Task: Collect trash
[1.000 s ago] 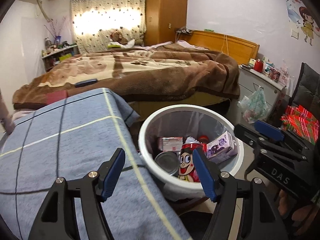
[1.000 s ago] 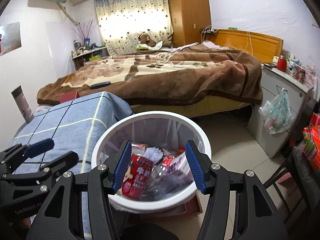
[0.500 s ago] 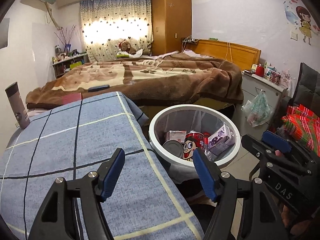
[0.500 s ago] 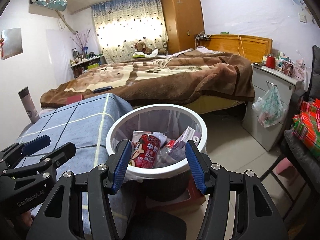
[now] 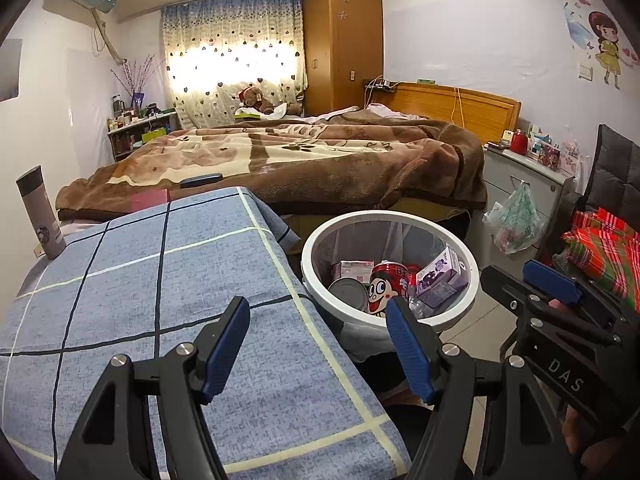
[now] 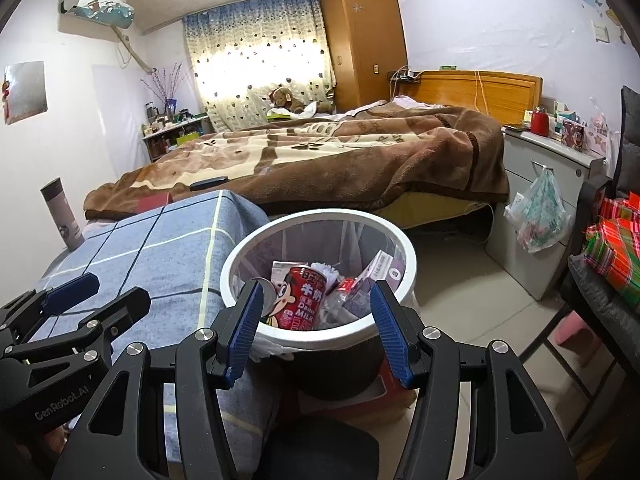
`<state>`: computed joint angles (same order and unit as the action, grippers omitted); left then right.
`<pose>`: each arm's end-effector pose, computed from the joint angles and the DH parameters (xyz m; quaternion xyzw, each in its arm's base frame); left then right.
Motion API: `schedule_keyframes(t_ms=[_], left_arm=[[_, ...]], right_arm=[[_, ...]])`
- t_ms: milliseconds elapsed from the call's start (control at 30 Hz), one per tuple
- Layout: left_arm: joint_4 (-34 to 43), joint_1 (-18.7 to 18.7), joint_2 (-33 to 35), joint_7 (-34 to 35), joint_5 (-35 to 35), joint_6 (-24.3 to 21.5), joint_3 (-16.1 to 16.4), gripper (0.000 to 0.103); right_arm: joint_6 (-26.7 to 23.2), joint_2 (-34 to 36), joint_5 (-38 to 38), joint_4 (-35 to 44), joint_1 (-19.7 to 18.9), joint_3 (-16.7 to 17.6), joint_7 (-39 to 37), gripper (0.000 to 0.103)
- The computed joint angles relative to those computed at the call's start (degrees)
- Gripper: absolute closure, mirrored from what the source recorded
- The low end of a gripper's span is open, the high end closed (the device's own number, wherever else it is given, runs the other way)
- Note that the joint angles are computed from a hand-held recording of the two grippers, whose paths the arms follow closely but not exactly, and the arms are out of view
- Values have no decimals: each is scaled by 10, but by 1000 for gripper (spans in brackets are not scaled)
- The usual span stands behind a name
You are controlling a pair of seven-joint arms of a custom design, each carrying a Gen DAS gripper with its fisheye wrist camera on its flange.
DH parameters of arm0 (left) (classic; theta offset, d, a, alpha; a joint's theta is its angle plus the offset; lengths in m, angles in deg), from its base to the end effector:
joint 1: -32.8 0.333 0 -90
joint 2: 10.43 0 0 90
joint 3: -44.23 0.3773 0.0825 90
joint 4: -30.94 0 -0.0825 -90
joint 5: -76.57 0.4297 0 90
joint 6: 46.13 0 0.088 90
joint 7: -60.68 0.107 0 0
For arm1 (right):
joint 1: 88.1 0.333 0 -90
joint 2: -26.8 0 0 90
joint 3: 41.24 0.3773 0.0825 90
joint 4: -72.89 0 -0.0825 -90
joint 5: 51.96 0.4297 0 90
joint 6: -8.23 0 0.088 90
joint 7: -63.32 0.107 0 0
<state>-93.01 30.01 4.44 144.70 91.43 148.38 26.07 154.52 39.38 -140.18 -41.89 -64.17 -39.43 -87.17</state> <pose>0.6072 -0.2482 0.4274 -0.4516 0.7564 -0.4044 0.2458 0.5927 0.3000 0.4050 -0.4833 0.7263 -0.3644 0.3258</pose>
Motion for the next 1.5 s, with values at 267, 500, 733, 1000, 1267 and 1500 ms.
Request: schedule_keyframes(t_ms=[267, 500, 733, 1000, 1267, 1500], left_arm=[[-1, -7, -1, -1, -4, -2, 6, 31], [-1, 8, -2, -7, 4, -5, -8, 31], [0, 23, 1, -13, 15, -6, -21, 31], [0, 31, 2, -19, 24, -6, -27, 31], [-1, 18, 0, -18, 17, -4, -14, 31], [-2, 19, -1, -20, 18, -5, -15, 31]], right_arm=[[-4, 0, -2, -1, 2, 1, 1, 46], [-2, -2, 2, -1, 3, 3, -1, 46], [-1, -1, 6, 1, 4, 2, -6, 46], [-2, 0, -2, 2, 5, 2, 0, 46], [-5, 2, -1, 3, 7, 2, 0, 46], [-4, 2, 2, 4, 7, 3, -3, 46]])
